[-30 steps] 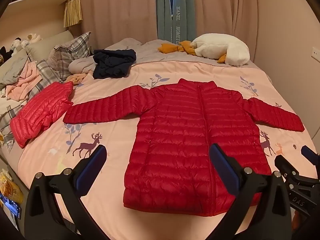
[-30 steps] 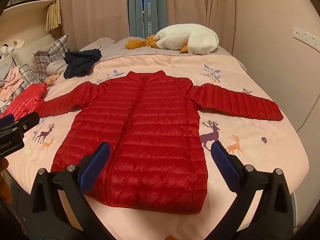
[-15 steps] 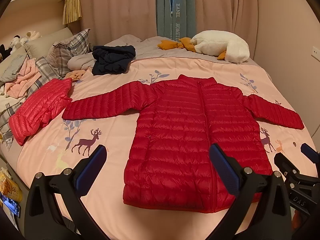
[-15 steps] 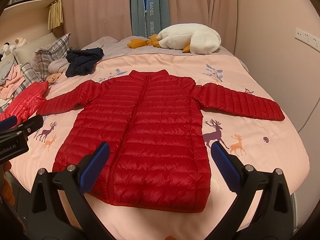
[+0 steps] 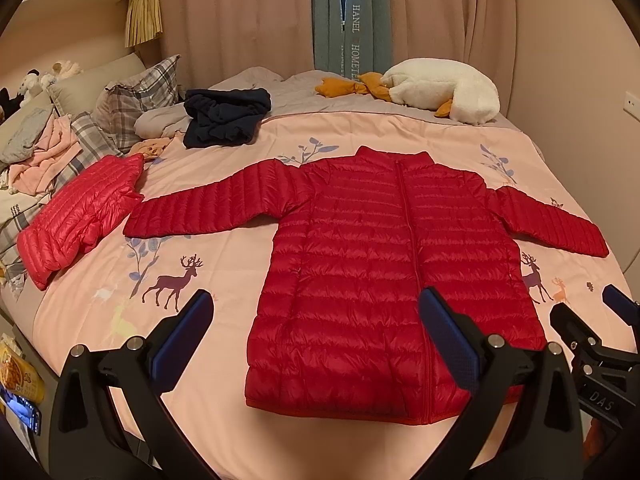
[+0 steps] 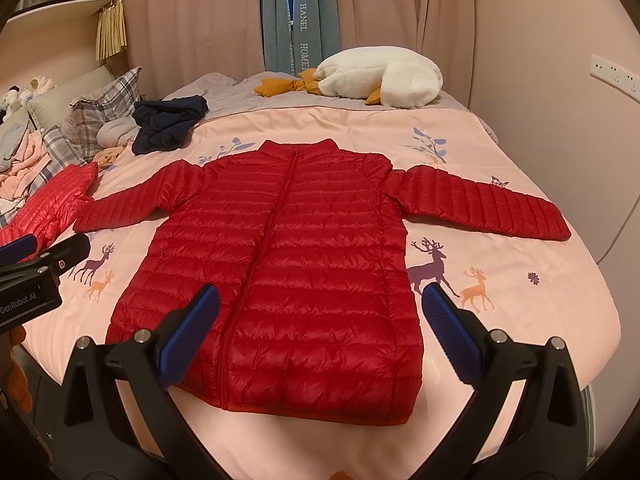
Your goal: Fold large clothes
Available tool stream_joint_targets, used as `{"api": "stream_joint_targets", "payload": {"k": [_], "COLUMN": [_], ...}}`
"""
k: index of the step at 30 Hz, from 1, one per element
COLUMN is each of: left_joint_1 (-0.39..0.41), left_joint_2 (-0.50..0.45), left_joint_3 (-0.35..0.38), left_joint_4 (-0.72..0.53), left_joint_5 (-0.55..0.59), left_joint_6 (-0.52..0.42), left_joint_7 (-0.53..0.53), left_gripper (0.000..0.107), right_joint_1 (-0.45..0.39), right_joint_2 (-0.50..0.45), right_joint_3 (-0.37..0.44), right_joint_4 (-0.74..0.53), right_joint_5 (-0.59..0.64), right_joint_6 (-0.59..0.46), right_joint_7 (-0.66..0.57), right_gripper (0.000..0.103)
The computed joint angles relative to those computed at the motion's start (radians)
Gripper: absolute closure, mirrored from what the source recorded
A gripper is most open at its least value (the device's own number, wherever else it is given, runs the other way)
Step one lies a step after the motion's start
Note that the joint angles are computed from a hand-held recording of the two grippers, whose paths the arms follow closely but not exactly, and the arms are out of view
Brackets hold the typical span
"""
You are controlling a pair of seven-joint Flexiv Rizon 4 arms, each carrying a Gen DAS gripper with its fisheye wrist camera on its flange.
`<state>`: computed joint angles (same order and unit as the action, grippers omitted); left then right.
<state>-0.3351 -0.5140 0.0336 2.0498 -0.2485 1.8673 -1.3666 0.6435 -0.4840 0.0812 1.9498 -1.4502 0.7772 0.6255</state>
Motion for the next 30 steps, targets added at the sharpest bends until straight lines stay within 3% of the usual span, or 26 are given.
{"api": "stream_joint_targets", "payload": {"k": [30], "left_joint_1": [-0.009], "left_joint_2": [-0.002], "left_joint_3": [0.009], "left_joint_4": [-0.005], "left_joint_5": [0.001], "left_joint_6": [-0.009], "left_joint_7": [-0.003], "left_gripper": [0.005], "right_joint_1": [0.0], "right_joint_2": [-0.003], "right_joint_3": [-0.003], "right_joint_4": [-0.008], "right_joint_5": [-0.007], "right_joint_6": [0.003], "right_joint_7": [0.001], "right_gripper": [0.002]}}
